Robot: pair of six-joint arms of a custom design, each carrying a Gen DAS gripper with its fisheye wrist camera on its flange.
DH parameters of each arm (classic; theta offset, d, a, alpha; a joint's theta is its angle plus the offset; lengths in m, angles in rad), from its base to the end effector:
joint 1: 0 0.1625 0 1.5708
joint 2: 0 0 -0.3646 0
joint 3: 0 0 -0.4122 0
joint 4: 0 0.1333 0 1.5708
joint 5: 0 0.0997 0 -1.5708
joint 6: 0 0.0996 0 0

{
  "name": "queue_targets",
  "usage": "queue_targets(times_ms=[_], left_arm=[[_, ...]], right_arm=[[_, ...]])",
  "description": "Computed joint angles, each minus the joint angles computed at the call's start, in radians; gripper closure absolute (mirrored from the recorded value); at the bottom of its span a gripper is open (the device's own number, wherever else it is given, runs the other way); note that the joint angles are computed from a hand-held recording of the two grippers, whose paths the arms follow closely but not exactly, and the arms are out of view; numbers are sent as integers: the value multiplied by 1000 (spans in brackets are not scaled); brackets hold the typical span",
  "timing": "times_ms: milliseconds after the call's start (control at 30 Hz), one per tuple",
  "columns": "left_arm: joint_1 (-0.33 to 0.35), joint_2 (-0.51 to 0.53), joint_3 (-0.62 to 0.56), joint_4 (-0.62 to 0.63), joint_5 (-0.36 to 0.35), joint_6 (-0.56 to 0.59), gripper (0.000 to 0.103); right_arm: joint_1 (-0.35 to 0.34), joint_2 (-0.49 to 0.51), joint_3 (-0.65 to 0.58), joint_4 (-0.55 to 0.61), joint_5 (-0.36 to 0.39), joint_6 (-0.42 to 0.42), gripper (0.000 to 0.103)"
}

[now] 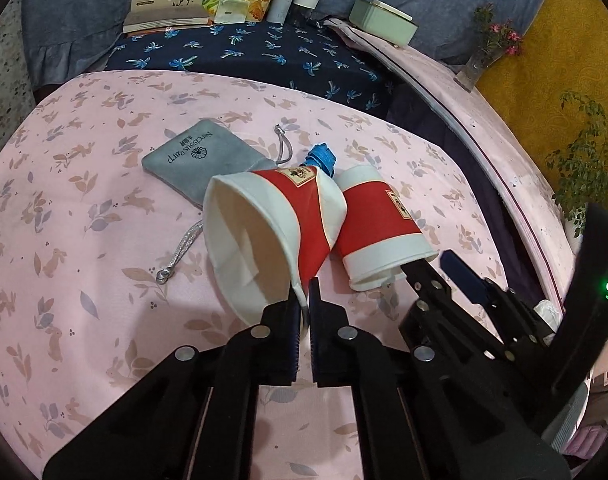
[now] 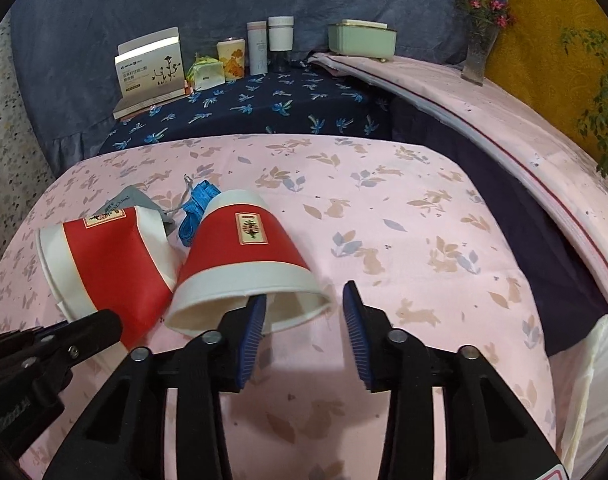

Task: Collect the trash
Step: 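Grasp a paper cup with left tool while right tool grasps the other cup, then carry both paper cups over the bin and open both tools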

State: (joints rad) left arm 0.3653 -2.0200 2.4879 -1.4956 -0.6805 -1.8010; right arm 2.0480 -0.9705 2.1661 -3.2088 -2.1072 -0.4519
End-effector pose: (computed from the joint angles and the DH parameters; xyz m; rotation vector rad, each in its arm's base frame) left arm -0.1699 -0.2906 0.1998 -0.3900 2.3319 -1.0715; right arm 0.2954 -0.3919 0.0451 1.0030 -2.3538 0.5831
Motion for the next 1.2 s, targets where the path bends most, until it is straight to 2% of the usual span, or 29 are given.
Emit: queue_targets(times_ms=[33, 133, 167, 433, 633, 900, 1200], left_arm=[[0, 4, -3, 5, 1, -4, 100], [-6, 6, -8, 28, 1, -18, 100], [-10, 3, -7, 31, 0, -20, 100], [-60, 28, -23, 65, -17, -66, 101], [-116, 74, -49, 84, -32, -103, 101], [-187, 203, -106, 38, -42, -98, 101], [-219, 400, -181, -125, -47, 1, 101]], right_arm=[[-4, 4, -5, 10, 1, 9, 76], [-17, 0, -13, 51, 10, 36, 98], [-23, -7, -9, 61, 18, 46, 99], [-25, -94, 52, 56, 27, 59, 99], [-27, -209, 115, 63, 31, 71, 99], [-47, -398, 203, 93, 32, 78, 99], [-100, -653, 306, 142, 23, 41, 99]])
